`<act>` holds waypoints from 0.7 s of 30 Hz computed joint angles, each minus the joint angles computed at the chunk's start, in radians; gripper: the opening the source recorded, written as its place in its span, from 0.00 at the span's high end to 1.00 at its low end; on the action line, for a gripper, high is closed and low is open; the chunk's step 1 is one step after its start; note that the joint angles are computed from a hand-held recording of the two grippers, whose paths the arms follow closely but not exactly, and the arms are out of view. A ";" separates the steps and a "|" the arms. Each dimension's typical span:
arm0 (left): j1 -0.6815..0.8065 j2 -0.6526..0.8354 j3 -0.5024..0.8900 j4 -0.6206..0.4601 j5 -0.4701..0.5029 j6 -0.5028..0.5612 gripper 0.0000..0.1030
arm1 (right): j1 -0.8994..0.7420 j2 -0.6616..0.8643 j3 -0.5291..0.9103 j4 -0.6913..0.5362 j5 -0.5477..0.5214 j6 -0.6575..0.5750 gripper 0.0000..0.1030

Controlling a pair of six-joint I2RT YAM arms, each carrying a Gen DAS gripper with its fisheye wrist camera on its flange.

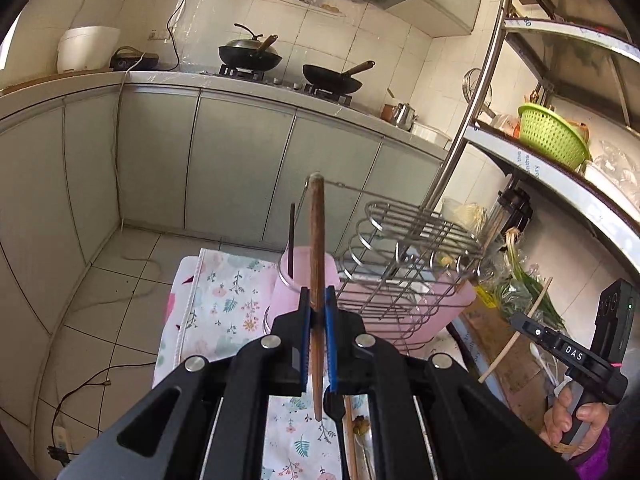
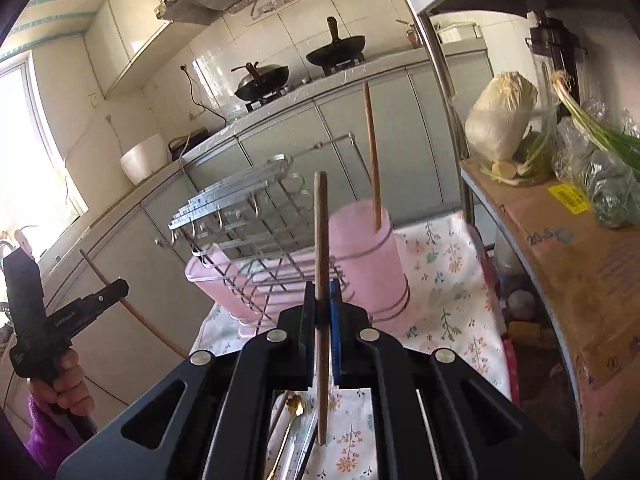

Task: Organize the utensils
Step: 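Lift both held chopsticks up above the pink cup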

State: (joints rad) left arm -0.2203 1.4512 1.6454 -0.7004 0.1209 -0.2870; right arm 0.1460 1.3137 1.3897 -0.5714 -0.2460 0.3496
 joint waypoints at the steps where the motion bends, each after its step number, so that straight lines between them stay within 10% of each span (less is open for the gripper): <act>1: 0.007 0.007 0.029 -0.004 0.007 0.000 0.94 | -0.008 0.013 0.043 -0.014 -0.006 -0.006 0.94; 13: 0.025 0.193 0.524 -0.108 -0.009 0.031 0.94 | -0.024 0.191 0.550 -0.098 0.105 -0.104 0.94; 21: 0.011 0.380 0.816 -0.200 -0.102 0.059 0.94 | 0.000 0.300 0.646 -0.058 0.230 -0.182 0.94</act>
State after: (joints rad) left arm -0.2095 1.8315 2.4611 -0.9007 0.0193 -0.2276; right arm 0.1462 1.6141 2.0361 -0.6291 -0.0161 0.1676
